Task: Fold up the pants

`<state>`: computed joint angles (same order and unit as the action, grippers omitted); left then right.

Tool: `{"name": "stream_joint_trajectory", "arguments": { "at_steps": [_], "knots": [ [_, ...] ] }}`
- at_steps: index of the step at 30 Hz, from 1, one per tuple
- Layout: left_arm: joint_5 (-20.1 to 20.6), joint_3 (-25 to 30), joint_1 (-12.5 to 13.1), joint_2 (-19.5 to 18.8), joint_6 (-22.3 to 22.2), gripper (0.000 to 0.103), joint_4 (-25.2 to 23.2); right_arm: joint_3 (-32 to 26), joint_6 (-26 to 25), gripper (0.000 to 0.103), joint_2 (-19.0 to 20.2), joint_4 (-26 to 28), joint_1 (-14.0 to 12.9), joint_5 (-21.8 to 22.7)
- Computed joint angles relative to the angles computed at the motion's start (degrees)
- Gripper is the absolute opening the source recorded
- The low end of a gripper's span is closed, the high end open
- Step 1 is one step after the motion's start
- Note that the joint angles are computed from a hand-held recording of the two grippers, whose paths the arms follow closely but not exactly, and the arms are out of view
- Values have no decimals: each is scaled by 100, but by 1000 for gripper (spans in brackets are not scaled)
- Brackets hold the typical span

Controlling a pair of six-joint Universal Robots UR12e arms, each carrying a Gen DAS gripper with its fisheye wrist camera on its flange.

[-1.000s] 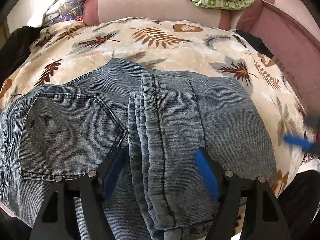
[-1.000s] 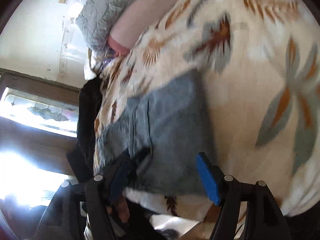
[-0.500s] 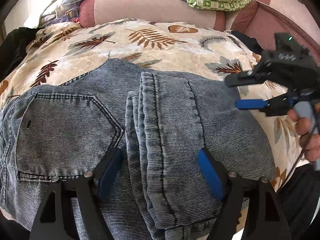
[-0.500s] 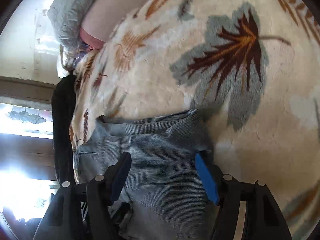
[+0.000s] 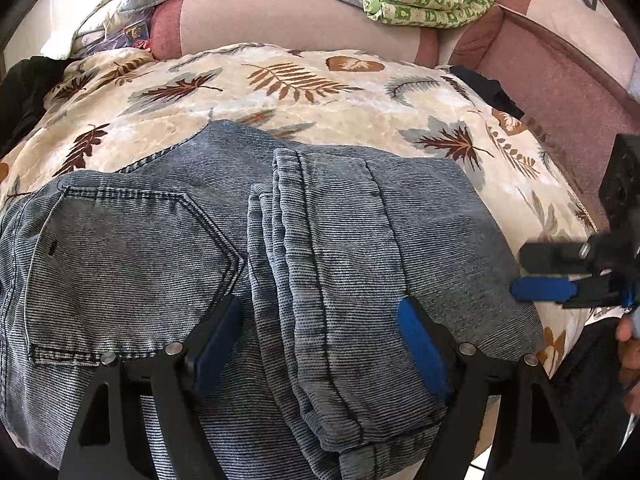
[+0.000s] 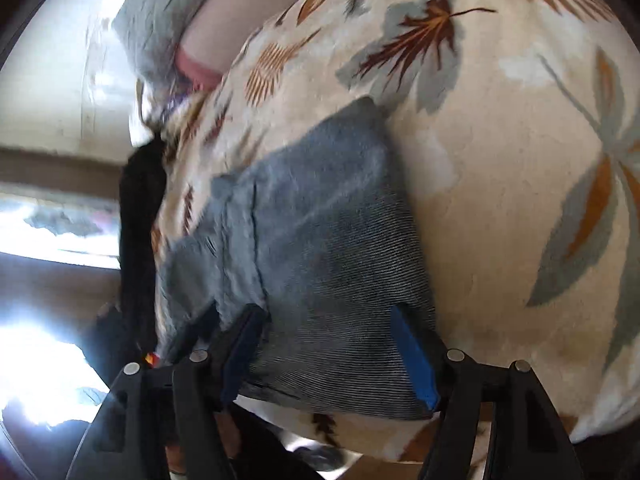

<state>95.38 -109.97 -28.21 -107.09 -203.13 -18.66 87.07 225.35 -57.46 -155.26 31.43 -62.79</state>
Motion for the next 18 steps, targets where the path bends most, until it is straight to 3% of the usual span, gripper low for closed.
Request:
{"name": "stream_joint_trajectory", "arguments": {
  "at_steps": [5, 7, 9, 12, 14, 16, 18],
  "knots": [
    [-163, -185, 65, 178, -386, 81, 295, 24, -228, 71, -130, 162, 93, -312],
    [-43, -233, 33, 238, -354, 81, 408, 85, -217, 71, -56, 282, 78, -245],
    [62, -214, -7, 239, -234, 81, 310, 176, -36, 71, -72, 24, 54, -224],
    [280, -42, -81, 94, 42, 82, -329, 191, -5, 71, -163, 0, 60, -299],
    [542, -36, -176, 64, 161, 82, -216, 252, 6, 71, -220, -153, 63, -302],
    [432, -31, -138, 62, 51, 83, -219, 314, 22, 71, -243, -297, 63, -288],
    [416, -34, -132, 57, 65, 83, -197, 253, -79, 71, -172, -68, 85, -269]
  ]
}}
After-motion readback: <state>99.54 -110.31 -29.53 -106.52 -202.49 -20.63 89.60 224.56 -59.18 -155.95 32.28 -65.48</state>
